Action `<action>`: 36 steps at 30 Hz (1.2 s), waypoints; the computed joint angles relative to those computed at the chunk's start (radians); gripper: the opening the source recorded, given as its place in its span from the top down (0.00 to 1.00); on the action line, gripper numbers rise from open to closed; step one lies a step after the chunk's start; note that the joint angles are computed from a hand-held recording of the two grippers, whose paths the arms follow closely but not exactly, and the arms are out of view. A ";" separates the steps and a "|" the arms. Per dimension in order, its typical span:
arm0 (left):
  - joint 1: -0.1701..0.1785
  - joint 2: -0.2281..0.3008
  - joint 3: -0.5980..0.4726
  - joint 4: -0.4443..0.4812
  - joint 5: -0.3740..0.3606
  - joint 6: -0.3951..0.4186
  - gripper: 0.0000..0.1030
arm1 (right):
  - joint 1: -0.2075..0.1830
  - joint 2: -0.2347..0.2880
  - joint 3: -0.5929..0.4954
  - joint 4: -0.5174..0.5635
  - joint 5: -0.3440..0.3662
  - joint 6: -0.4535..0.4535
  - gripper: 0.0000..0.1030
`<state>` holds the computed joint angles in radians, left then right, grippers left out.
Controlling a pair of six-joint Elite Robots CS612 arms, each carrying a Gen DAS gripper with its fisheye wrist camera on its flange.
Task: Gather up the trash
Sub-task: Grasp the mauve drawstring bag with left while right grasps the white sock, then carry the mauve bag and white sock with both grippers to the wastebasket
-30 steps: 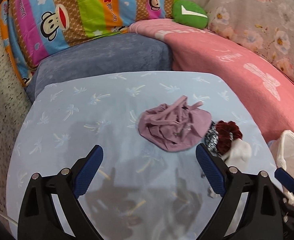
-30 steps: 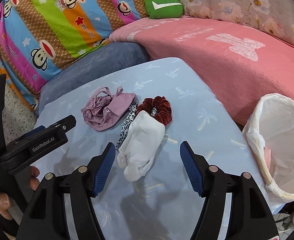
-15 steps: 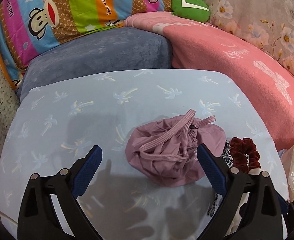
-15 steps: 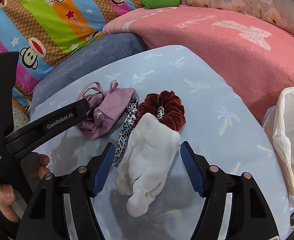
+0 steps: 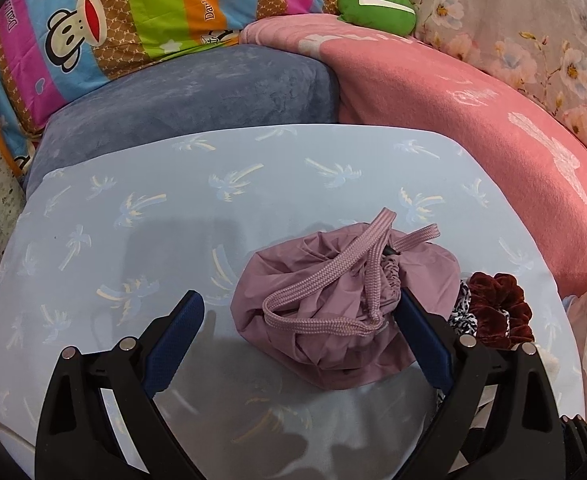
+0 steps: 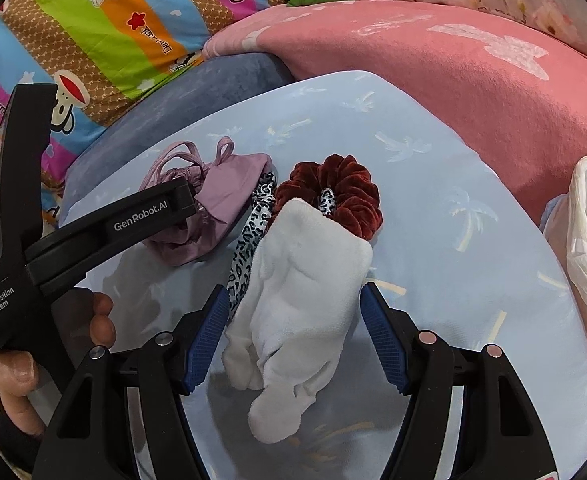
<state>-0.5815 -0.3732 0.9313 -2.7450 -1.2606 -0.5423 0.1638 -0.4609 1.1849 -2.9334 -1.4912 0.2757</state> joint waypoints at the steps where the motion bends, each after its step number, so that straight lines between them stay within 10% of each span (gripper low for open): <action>1: 0.000 0.001 0.000 -0.005 -0.004 0.004 0.13 | -0.001 0.000 0.002 -0.001 0.003 0.003 0.36; 15: 0.001 -0.018 0.037 -0.013 -0.080 0.030 0.79 | -0.007 -0.007 0.029 -0.005 0.050 0.007 0.75; 36: -0.049 -0.128 0.211 -0.160 -0.053 0.048 0.87 | -0.020 -0.121 0.204 -0.212 0.063 0.025 0.80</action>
<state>-0.6303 -0.5009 1.1419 -2.9053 -1.3138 -0.4944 0.1435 -0.5819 1.3886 -3.1449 -1.4282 0.3005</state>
